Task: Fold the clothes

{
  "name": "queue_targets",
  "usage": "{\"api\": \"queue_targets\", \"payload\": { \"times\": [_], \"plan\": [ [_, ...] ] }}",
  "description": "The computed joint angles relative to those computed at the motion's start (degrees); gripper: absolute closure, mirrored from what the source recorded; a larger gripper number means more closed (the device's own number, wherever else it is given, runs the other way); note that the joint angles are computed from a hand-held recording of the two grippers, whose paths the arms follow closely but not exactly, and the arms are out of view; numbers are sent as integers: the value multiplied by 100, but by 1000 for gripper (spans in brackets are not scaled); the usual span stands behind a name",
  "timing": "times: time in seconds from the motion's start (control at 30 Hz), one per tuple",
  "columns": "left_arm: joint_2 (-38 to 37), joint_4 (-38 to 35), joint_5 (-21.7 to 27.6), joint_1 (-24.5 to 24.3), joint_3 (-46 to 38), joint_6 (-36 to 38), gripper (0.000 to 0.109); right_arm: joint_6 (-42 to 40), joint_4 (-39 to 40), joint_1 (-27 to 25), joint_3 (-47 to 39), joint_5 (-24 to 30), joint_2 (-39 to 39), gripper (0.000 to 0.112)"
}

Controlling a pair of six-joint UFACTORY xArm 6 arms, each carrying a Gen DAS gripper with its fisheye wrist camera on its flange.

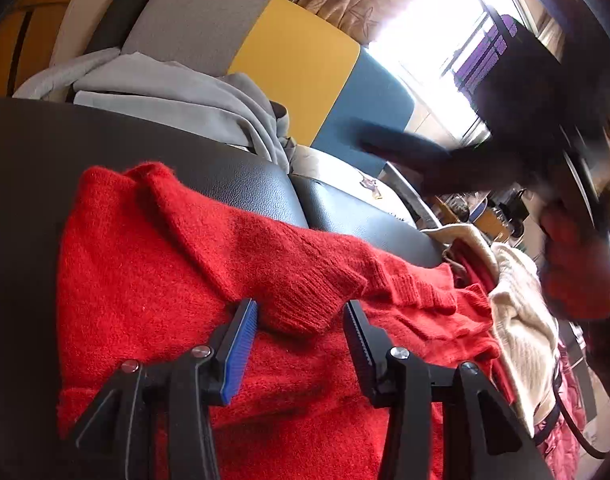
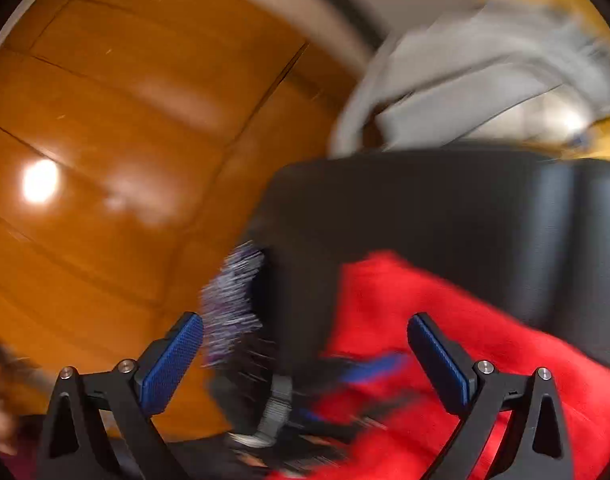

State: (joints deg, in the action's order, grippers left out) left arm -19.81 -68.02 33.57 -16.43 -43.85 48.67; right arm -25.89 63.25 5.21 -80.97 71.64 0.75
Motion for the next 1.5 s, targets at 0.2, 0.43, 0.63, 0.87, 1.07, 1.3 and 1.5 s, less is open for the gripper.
{"api": "queue_targets", "payload": {
  "times": [0.2, 0.43, 0.63, 0.87, 1.07, 1.3, 1.5],
  "plan": [
    [-194, -194, 40, 15, 171, 90, 63, 1126, -1131, 734, -2374, 958, 2243, 9],
    [-210, -302, -26, 7, 215, 155, 63, 1032, -585, 717, -2342, 310, 2630, 9],
    [-194, -311, -14, 16, 204, 160, 63, 717, -487, 601, -1648, -2, 1864, 9],
    [-195, -185, -84, -19, 203, 79, 63, 764, -780, -552, 626, -397, -442, 9],
    [-158, -82, -244, -164, 180, -33, 63, 1169, -1349, -2030, 2126, -241, -1672, 9],
    [-85, 138, -385, -226, 136, -137, 63, 205, -592, -3128, 3334, -493, -2424, 10],
    [-195, 652, -515, -281, 212, -476, 63, 356, -851, -2801, 3556, -1039, -2863, 9]
  ]
}}
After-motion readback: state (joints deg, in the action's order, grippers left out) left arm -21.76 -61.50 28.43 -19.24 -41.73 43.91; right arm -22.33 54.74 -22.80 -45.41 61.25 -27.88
